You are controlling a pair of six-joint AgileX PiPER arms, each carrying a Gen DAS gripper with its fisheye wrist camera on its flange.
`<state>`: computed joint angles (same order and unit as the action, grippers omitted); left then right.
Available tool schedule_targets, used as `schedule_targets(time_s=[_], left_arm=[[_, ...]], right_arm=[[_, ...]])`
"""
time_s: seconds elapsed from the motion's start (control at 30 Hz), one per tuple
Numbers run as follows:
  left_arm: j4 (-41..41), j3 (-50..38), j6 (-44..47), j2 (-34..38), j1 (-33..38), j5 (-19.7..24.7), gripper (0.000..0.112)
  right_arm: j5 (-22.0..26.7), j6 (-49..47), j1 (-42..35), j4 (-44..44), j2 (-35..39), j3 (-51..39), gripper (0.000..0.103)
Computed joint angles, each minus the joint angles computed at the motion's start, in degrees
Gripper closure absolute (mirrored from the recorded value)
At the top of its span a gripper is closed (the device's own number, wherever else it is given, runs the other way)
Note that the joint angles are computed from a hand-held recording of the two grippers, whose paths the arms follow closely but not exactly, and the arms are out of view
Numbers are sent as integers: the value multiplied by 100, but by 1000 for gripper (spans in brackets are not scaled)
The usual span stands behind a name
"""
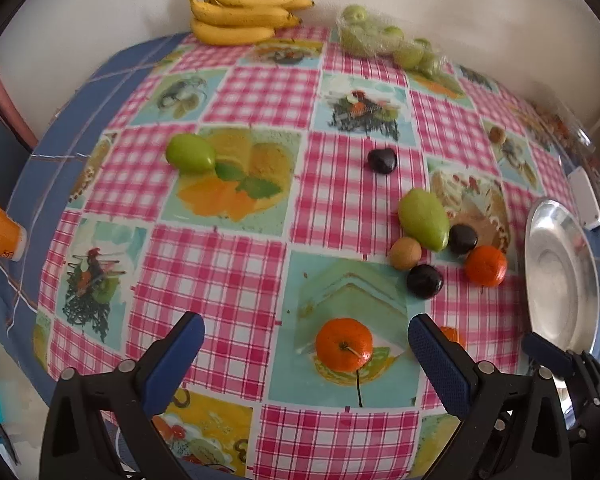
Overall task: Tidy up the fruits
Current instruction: 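Grasp an orange with the left tool while the right tool grasps the stemmed orange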
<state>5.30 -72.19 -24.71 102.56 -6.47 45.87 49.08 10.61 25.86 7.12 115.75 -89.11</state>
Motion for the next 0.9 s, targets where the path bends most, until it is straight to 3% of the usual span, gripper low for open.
schedule_targets(time_s=[0.47,0.63,0.67,0.77,0.87,0.9], left_arm=[[-526,-76,200,356,264,145,11],[-652,-162,326,454,268,155,19],[-681,-176,355,468,277,161,19],[-779,-194,440,499,305,165,23],[-971,-230,623,552,336,159,30],[-1069,-248,722,575,350,173,32]], right_arm=[[455,34,237,-64,729,-786,5],[498,148,340,-200,867,-952,6],[487,163,353,-211,881,-958,9],[490,149,326,-219,836,-899,31],[546,125,290,-147,881,-944,36],[525,51,243,-91,804,-837,44]])
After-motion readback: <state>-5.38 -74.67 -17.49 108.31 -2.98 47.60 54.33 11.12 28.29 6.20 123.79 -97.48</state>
